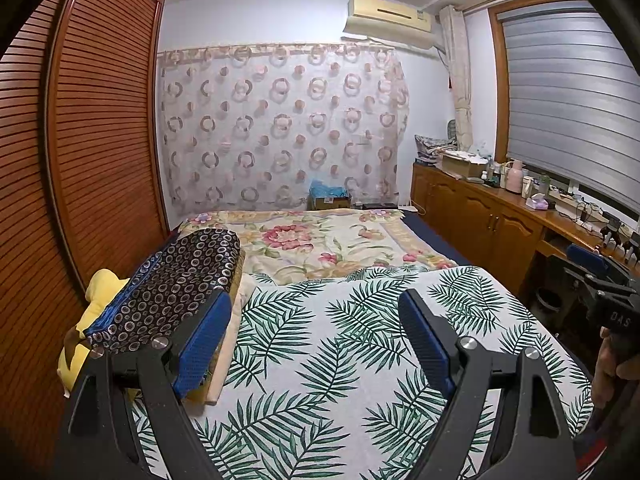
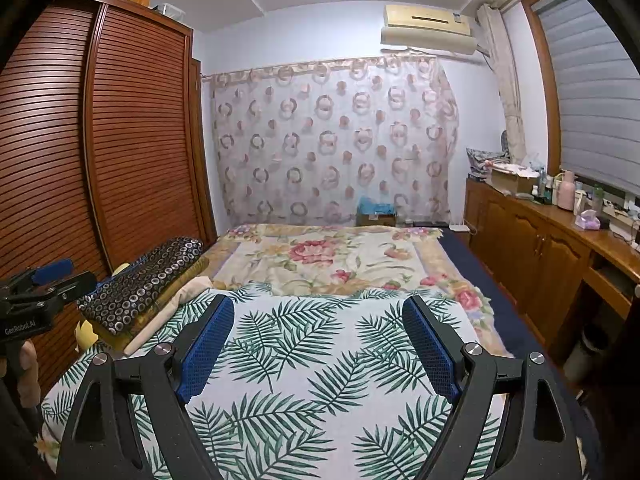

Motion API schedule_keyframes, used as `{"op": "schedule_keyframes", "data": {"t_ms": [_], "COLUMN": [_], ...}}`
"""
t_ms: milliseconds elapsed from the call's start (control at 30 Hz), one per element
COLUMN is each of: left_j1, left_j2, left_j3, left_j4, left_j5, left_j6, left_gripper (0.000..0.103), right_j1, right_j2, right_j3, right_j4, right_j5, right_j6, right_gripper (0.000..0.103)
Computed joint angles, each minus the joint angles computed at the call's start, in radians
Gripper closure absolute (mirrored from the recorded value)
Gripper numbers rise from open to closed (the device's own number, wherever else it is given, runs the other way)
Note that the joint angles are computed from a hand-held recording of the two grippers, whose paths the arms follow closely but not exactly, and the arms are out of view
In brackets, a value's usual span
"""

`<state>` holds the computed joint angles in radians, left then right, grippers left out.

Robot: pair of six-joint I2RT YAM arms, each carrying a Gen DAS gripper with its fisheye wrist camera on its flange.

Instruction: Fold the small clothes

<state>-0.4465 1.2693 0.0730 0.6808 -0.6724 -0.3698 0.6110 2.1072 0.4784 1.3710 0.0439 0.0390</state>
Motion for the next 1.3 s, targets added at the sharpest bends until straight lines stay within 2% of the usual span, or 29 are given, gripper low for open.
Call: {"op": "schedule_keyframes", "data": {"t_ms": [433,1300], "left_j1": [0.0,0.007], "left_j2": [-0.002,0.002], "left_j3": [-0.003,-0.009], "left_j4": [0.002,0.019], "left_j5": [-0.003,0.001], "left_j6": [0.003,0.011], "left_gripper": [0.017,0.017], "right_j1": [-0.036,-0.047], "right_j2": [-0.016,-0.015], "right_j3": [0.0,0.0], "right_j4": [-0.018,-0.017], "right_j5": [-0.038,-0.05], "right_j6": [-0.012,-0.016], "right_gripper": [0.016,0.016]}}
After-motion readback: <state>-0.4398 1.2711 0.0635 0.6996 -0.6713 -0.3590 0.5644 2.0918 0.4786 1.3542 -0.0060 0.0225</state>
